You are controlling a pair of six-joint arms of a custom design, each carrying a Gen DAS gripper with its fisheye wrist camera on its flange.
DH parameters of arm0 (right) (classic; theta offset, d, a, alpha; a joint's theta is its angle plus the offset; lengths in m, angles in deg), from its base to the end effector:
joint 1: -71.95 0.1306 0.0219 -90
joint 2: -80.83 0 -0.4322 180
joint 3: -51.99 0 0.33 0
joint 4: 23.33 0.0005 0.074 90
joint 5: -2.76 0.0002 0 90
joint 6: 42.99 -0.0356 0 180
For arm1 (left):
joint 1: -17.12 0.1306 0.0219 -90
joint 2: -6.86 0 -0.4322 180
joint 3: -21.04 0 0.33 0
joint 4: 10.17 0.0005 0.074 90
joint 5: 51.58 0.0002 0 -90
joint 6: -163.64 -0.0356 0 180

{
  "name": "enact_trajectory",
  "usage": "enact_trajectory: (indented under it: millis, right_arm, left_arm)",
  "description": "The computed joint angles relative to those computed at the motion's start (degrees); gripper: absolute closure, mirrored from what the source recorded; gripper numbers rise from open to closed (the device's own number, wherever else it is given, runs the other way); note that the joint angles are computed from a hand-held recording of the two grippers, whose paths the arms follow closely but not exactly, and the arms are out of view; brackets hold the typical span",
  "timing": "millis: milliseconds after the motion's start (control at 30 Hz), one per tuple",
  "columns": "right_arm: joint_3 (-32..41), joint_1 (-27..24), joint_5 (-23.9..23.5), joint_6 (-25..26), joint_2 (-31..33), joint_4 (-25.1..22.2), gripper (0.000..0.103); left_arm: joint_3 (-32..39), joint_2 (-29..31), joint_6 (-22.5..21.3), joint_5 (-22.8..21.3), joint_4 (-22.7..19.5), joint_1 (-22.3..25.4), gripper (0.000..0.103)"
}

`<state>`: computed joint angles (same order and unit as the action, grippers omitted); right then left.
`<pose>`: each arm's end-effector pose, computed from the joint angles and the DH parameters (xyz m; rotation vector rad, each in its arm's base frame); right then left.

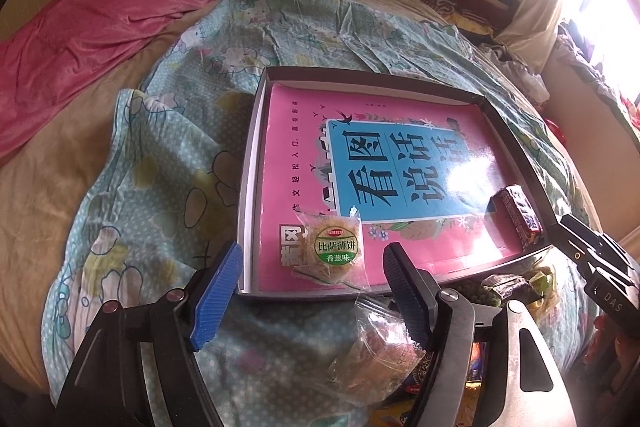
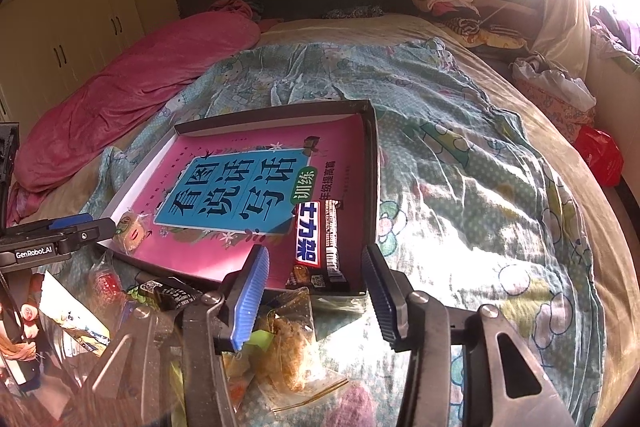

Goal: Organize snacks
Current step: 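Withdraw both open grippers from the tray back toward the snack pile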

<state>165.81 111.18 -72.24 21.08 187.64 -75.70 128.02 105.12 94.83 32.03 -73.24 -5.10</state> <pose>0.4325 0.3406 0.5073 -0.1453 2.3384 0.2576 0.4399 -0.1760 0.5193 -0.0226 2.5189 -0.1689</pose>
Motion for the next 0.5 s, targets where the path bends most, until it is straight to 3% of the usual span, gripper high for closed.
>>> enact_trajectory:
  millis: [500]
  right_arm:
    - [-2.07, -0.23, 2.67, -1.05, -2.0, 2.55, 0.044]
  left_arm:
    - [-1.34, -2.77, 0.79, 0.25, 2.91, 1.24, 0.027]
